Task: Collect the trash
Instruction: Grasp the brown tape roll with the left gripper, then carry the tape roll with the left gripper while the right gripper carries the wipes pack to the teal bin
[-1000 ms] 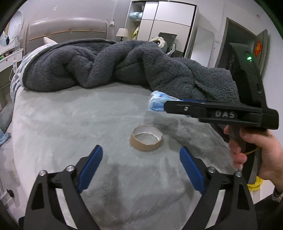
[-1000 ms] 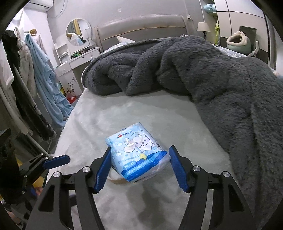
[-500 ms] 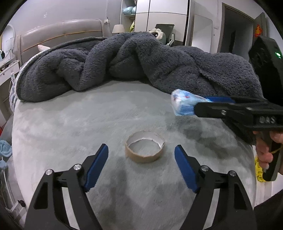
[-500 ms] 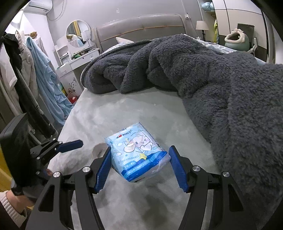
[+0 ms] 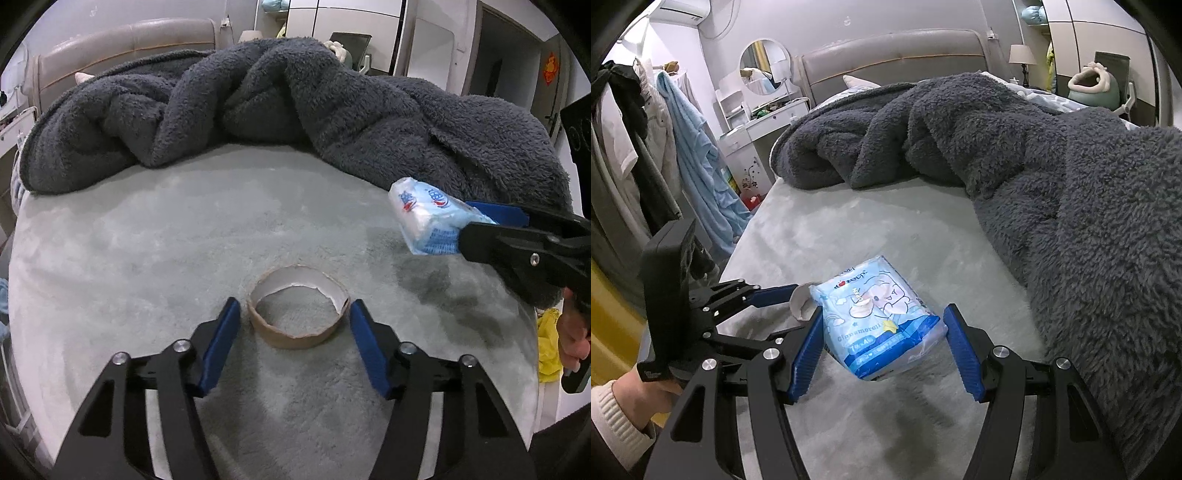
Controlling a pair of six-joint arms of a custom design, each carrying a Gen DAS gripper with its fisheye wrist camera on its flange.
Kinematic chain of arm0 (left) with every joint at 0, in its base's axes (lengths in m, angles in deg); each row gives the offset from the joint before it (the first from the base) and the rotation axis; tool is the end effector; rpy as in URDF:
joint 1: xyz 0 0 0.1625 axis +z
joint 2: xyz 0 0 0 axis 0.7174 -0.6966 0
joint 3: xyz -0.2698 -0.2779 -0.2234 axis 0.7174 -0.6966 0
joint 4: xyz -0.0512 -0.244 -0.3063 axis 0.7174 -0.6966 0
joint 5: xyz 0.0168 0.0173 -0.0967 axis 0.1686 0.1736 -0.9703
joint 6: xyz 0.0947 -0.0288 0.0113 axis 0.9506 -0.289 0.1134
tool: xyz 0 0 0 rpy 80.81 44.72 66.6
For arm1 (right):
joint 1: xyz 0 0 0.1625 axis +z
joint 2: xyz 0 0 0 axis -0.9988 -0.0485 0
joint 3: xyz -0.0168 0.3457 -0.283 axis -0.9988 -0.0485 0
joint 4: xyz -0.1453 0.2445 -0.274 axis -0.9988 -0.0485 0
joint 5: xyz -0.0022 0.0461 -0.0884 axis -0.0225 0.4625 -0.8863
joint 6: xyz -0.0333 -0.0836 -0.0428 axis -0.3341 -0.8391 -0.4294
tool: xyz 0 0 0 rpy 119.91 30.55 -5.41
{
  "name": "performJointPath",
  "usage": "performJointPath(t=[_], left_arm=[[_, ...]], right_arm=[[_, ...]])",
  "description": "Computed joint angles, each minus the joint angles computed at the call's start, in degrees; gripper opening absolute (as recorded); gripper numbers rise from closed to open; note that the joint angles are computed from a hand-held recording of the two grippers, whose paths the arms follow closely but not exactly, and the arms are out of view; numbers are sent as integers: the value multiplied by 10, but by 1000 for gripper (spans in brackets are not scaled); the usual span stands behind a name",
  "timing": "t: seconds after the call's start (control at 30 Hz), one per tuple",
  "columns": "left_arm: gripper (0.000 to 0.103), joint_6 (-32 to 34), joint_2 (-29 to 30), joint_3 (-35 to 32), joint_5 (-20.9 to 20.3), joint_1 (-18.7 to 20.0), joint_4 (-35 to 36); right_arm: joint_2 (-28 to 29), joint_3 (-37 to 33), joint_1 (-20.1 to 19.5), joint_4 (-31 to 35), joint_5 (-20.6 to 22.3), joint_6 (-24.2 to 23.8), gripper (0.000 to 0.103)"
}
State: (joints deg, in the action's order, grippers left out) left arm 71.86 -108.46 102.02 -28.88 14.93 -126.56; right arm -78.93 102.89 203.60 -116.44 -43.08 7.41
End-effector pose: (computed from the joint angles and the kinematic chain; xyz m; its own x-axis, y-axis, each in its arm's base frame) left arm -0.0610 -0.4937 0.2953 -0.7274 0.3609 -0.5837 0.6268 0.6956 -0.3510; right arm 0.3518 -0.4902 0.0649 -0.7769 -0.4542 0.4360 -0.6191 0.6773 -0.3975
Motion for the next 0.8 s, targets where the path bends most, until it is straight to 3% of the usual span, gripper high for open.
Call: performJointPath(t=[0.47,0.8], left_arm=[[55,-21,-41,24,31,-16,-13],[55,-75,-128,53,78,-30,60]], right_arm=[[0,1,9,-7,-6,20,65],[19,-13,29,1,-8,63,65]])
